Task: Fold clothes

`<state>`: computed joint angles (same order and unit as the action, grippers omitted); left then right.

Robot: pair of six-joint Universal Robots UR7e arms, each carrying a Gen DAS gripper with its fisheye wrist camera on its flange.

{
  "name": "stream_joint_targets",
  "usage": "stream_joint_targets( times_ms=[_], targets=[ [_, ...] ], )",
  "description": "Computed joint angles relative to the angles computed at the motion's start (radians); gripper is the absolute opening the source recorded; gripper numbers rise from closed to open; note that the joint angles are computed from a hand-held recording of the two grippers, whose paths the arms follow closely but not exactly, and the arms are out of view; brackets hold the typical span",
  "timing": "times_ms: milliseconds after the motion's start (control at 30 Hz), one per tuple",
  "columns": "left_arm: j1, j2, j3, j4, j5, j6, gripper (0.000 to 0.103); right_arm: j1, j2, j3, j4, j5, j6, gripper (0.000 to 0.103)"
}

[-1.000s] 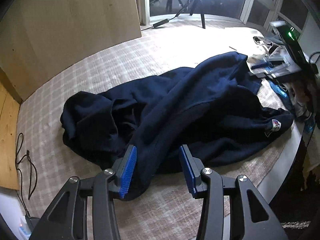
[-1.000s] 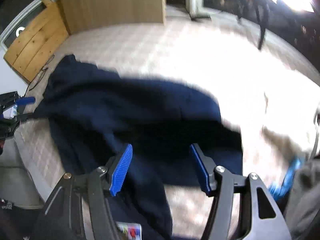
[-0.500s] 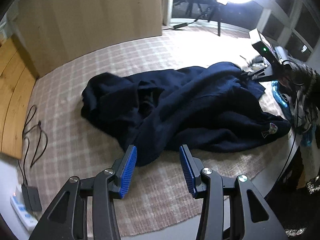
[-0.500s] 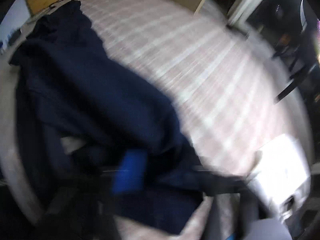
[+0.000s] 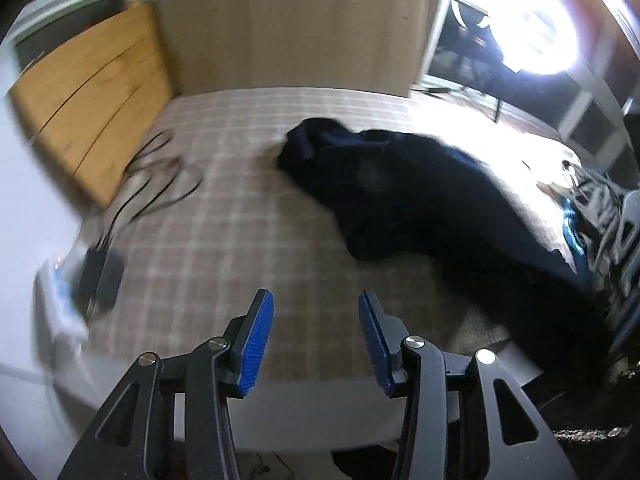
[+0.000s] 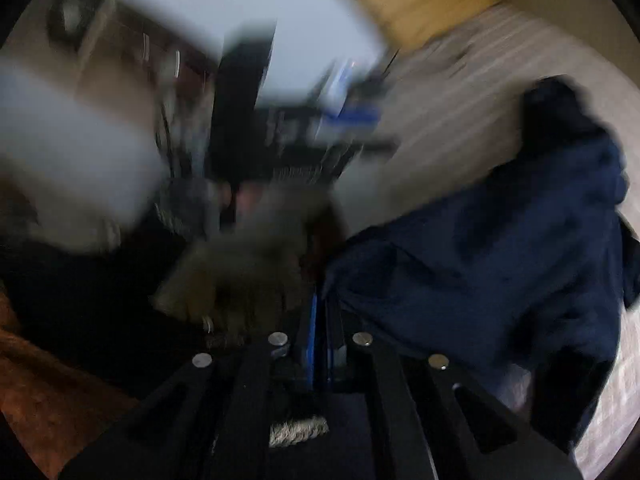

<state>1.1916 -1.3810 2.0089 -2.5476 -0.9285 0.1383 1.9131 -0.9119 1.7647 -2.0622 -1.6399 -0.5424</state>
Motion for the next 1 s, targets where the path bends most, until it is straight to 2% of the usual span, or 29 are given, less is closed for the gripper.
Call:
stream_joint_targets(
  times_ms=[33, 67, 100, 133, 167, 267, 333, 433, 533, 600, 633, 667, 700, 800, 900, 1000],
  targets=[
    [0.003, -0.014, 0.019, -0.002, -0.013, -0.019, 0.043, 0.011, 0.008, -0.03, 0.022, -0.039, -0.033, 0.009],
    [0.004, -0.024, 0.037, -0.002, -0.022, -0.034, 0.043, 0.017, 0.017, -0.06, 0.011, -0.082, -0.065, 0.026],
    [0.005, -0.026, 0.055, -0.007, -0.029, -0.049, 0.044, 0.025, 0.027, -0.09, -0.016, -0.129, -0.097, 0.038],
    [0.006, -0.022, 0.076, -0.018, -0.034, -0.066, 0.044, 0.033, 0.047, -0.114, -0.083, -0.194, -0.126, 0.061],
    [0.008, -0.017, 0.092, -0.029, -0.04, -0.08, 0.044, 0.041, 0.084, -0.146, -0.169, -0.265, -0.142, 0.066],
    [0.013, 0.011, 0.127, -0.057, -0.034, -0.132, 0.044, 0.027, 0.293, -0.349, -0.333, -0.463, -0.197, 0.066],
    [0.01, 0.039, 0.144, -0.082, -0.004, -0.143, 0.045, 0.011, 0.456, -0.543, -0.282, -0.555, -0.184, 0.066],
    [0.005, 0.08, 0.152, -0.11, 0.052, -0.148, 0.046, -0.012, 0.579, -0.679, -0.191, -0.595, -0.208, 0.066],
    [0.018, 0.104, 0.147, -0.133, 0.041, -0.138, 0.05, -0.023, 0.637, -0.709, -0.175, -0.66, -0.259, 0.066],
    [0.033, 0.124, 0.133, -0.126, 0.012, -0.126, 0.047, -0.034, 0.647, -0.713, -0.161, -0.69, -0.246, 0.039],
    [0.041, 0.132, 0.125, -0.119, -0.006, -0.12, 0.043, -0.04, 0.635, -0.713, -0.132, -0.667, -0.218, 0.015],
    [0.052, 0.136, 0.118, -0.117, -0.038, -0.112, 0.022, -0.047, 0.616, -0.712, -0.097, -0.627, -0.185, 0.008],
    [0.06, 0.137, 0.114, -0.117, -0.066, -0.11, 0.008, -0.053, 0.583, -0.697, -0.087, -0.572, -0.17, 0.008],
    [0.068, 0.125, 0.11, -0.115, -0.102, -0.114, 0.007, -0.068, 0.435, -0.607, -0.138, -0.397, -0.13, 0.007],
    [0.054, 0.066, 0.109, -0.161, -0.119, -0.097, 0.006, -0.088, 0.253, -0.496, -0.258, -0.238, -0.072, 0.006],
    [0.02, 0.009, 0.058, -0.147, -0.096, -0.06, 0.006, -0.093, 0.078, -0.386, -0.428, -0.165, -0.014, 0.006]
  ],
)
